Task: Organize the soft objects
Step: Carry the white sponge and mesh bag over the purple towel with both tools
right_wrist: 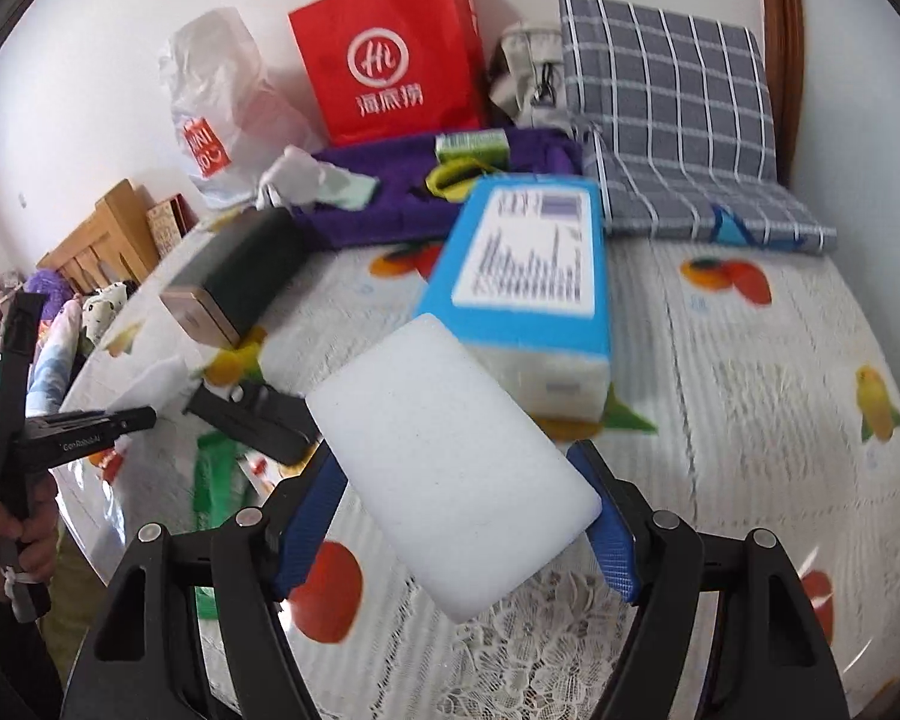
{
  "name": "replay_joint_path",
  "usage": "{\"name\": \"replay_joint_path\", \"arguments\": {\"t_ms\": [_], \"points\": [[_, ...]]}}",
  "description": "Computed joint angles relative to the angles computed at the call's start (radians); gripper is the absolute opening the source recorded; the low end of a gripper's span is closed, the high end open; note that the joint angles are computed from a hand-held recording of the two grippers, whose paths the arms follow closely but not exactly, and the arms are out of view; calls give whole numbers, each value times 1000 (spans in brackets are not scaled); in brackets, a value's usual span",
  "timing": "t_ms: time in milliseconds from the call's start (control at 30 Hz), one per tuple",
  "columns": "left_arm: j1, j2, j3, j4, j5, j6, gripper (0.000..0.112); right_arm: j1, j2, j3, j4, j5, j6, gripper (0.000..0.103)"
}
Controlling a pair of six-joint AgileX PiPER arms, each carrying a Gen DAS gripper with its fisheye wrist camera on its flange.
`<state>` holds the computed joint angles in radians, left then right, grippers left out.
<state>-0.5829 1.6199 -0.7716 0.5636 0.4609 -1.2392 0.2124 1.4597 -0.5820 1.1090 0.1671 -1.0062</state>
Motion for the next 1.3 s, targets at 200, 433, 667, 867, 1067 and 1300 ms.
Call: {"name": "replay_joint_path", "arguments": {"t_ms": [200,433,667,867,1067,1300], "points": [[3,-80,-16,-2,56,18,8,7,-34,-60,-312,11,305,74],[16,-128,-109,-18,133,100,8,-13,-16,-158,-531,47,524,74],[62,-74,-259,-93,151,242,8,-45,50,-303,-510,129,505,74],[95,29,-414,-158,179,356,8,-50,127,-449,-600,176,593,74],[126,161,-612,-213,228,469,8,-61,263,-643,-671,245,658,74],[160,318,-854,-262,300,576,8,-70,444,-893,-744,346,731,74]]}}
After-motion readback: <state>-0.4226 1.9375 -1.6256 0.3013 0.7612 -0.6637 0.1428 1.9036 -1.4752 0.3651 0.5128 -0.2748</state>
